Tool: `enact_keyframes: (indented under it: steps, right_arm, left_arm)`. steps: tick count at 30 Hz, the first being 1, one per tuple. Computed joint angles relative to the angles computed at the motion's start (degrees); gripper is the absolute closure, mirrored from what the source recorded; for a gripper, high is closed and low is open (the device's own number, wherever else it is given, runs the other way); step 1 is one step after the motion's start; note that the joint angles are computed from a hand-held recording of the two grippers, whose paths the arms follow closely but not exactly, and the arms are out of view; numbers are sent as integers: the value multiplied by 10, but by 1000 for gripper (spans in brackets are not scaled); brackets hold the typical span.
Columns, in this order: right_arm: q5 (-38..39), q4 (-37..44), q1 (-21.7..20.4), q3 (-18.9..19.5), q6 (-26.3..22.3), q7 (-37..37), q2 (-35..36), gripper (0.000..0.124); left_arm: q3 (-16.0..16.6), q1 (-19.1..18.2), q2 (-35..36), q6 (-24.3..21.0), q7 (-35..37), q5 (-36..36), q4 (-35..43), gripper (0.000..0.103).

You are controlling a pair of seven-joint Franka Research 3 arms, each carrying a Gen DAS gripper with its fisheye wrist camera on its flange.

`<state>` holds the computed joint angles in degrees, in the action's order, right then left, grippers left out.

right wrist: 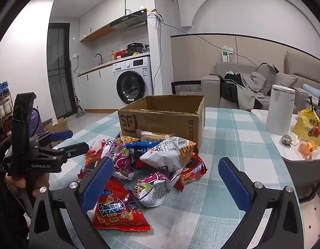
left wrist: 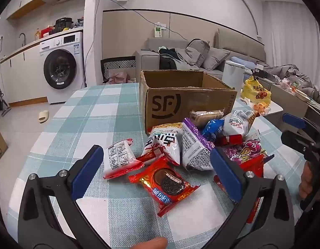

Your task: Organize snacks

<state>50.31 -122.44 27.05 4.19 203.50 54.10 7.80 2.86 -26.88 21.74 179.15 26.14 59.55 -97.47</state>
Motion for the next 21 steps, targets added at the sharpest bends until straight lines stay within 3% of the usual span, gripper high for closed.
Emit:
enact_keyframes:
  steps: [3,10,13,21]
  right_arm:
    - [12,3,4,-3,-8,-9,-1,21]
    - [22,-1,8,-2,1,-18,-5,21]
    - [40,17,10,-7,-8,-39,4,21]
    - [16,6,2,0,-5,-16,1,21]
  left_arm:
    - [29,-20,3,16,-44,31,6,1]
    - [27,-17,2,16,-54,44,7,1]
    - [18,-11,3,13,-48,41,7,1]
    - [-7,9,-3,12,-5,7,1,1]
